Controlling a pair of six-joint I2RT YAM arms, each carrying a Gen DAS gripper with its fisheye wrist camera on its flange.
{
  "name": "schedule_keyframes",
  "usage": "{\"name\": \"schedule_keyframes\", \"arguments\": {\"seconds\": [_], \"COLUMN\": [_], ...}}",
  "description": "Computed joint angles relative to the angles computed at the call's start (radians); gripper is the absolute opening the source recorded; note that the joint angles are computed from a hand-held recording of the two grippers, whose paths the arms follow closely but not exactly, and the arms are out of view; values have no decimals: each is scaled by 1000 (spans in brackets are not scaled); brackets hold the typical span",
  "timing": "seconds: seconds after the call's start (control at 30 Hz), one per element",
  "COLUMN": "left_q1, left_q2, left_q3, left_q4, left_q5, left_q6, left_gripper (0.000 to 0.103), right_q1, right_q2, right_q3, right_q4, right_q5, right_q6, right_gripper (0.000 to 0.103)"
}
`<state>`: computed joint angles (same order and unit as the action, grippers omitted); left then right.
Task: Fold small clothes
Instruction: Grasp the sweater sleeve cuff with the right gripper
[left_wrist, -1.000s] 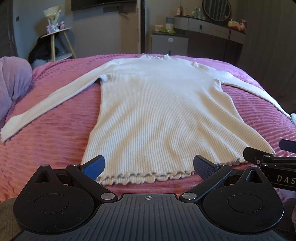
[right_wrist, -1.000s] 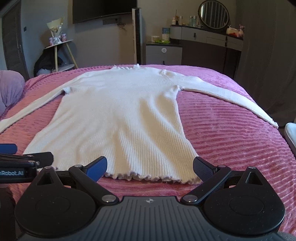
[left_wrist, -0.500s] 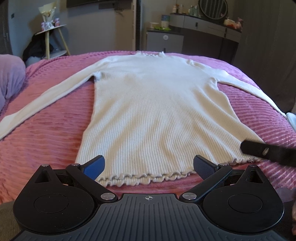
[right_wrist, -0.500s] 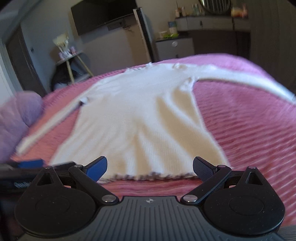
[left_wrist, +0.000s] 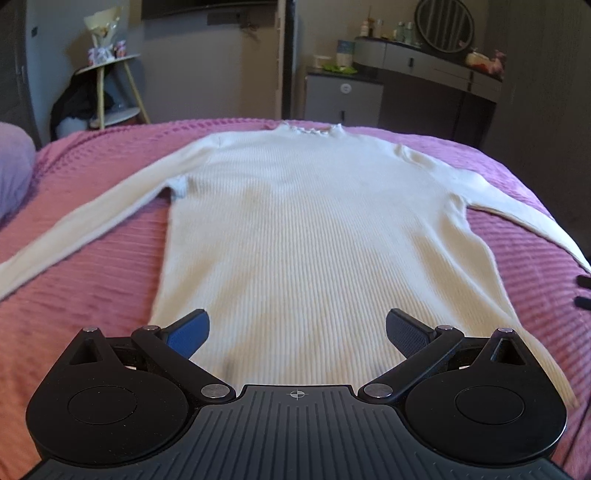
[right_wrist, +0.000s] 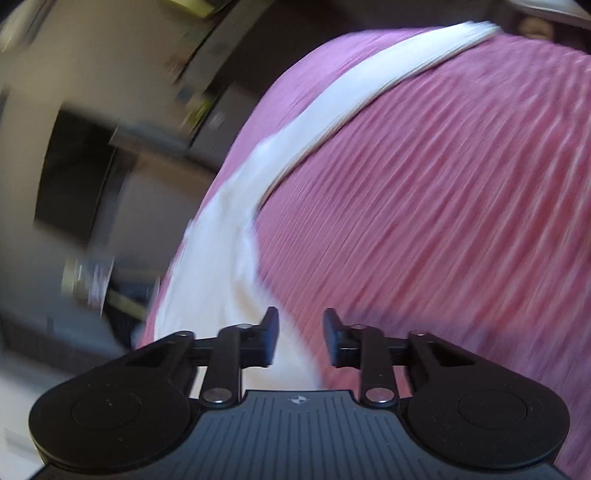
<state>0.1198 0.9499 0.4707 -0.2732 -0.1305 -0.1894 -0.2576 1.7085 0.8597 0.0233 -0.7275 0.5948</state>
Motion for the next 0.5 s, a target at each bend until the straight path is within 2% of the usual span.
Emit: {"name": "schedule_keyframes", "arguments": {"seconds": [0.13,0.2,0.3,0.43,0.5], "left_q1": [31,40,59,93,76], "left_q2": [101,137,177,257,258], "left_q3": [-38,-47,-45,-24,-38], "left_q4": [125,161,177,168,189], "left_q5": [15,9,15,73,49], "left_q6": [-8,-5,2,-10,3], "left_gripper": [103,103,103,103,103], "right_q1": [-28,-47,-57,-73,-70], "right_q2": [210,307,402,528,567], "right_q3": [215,315,393,494,539], "right_q4": [9,8,81,153,168], "right_q5": [165,197,270,269,280], "right_q6": [0,52,138,273,295], "right_gripper": [23,24,25,25,25]}}
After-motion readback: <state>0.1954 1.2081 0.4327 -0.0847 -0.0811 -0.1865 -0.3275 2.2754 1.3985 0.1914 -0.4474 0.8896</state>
